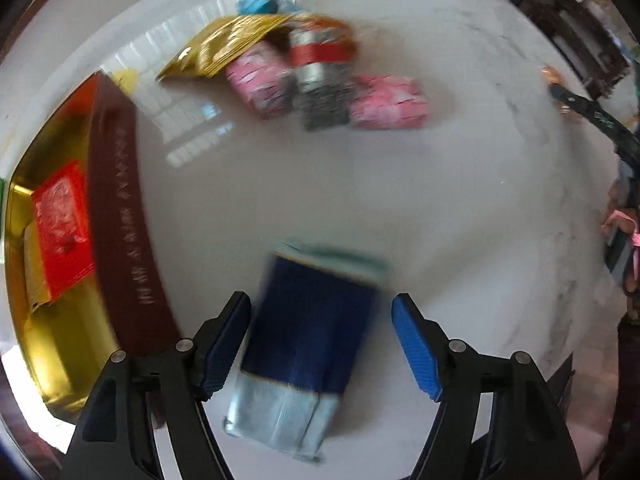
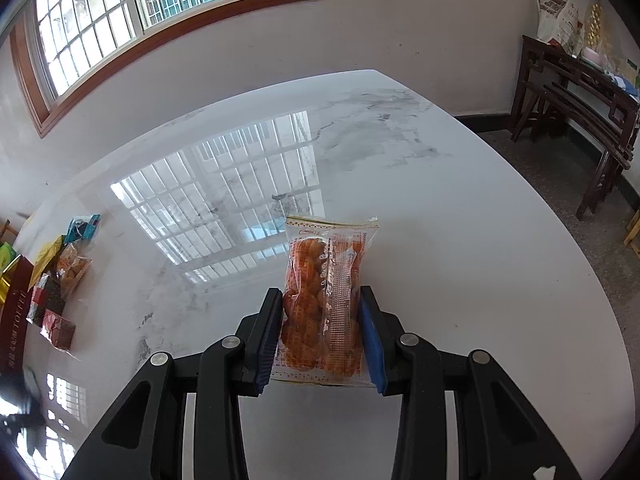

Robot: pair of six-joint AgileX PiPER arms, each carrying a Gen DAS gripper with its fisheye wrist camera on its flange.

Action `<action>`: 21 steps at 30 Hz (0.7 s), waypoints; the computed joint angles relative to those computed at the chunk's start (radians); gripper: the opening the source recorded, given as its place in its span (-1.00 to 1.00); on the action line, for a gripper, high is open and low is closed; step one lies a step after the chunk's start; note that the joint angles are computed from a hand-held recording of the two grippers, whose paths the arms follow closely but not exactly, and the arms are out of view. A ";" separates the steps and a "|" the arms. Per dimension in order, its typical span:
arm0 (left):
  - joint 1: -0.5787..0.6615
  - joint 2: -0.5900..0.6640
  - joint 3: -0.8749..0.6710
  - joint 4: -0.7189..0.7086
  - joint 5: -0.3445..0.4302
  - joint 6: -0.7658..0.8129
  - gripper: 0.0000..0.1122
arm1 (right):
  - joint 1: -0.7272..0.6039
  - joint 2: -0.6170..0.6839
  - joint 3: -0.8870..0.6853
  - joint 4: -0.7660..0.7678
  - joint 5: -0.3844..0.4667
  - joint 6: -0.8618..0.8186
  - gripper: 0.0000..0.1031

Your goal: Organize snacks

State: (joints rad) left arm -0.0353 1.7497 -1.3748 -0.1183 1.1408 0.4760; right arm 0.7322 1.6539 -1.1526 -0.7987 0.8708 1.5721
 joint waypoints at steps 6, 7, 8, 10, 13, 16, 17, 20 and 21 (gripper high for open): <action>-0.073 -0.087 0.074 0.029 -0.068 0.017 0.03 | -0.001 -0.001 0.001 0.000 -0.004 0.001 -0.30; -0.073 -0.098 0.066 0.034 -0.063 0.030 0.04 | -0.003 -0.004 0.005 -0.001 -0.007 0.002 -0.30; -0.063 -0.106 0.051 0.034 -0.044 0.064 0.04 | -0.002 -0.003 0.004 -0.001 -0.007 0.003 -0.30; -0.048 -0.106 0.025 0.055 -0.019 0.121 0.06 | 0.000 -0.001 0.001 0.000 -0.005 0.000 -0.29; -0.059 -0.128 0.060 0.123 -0.039 0.156 0.22 | 0.001 0.000 -0.002 0.002 -0.004 -0.005 -0.27; -0.048 -0.166 0.124 0.157 -0.100 0.171 0.31 | 0.001 -0.002 0.003 -0.001 -0.012 0.006 -0.27; -0.036 -0.155 0.111 0.146 -0.085 0.169 0.31 | 0.001 -0.004 0.005 -0.003 -0.013 0.009 -0.27; -0.005 -0.137 0.093 0.091 -0.068 0.166 0.32 | 0.002 -0.002 0.002 -0.002 -0.013 0.006 -0.24; -0.002 -0.138 0.092 0.083 -0.074 0.166 0.32 | 0.003 -0.002 0.002 -0.001 -0.013 0.004 -0.23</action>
State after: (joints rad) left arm -0.0369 1.6121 -1.2823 -0.0357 1.0668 0.6420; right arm 0.7355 1.6519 -1.1504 -0.7996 0.8577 1.5762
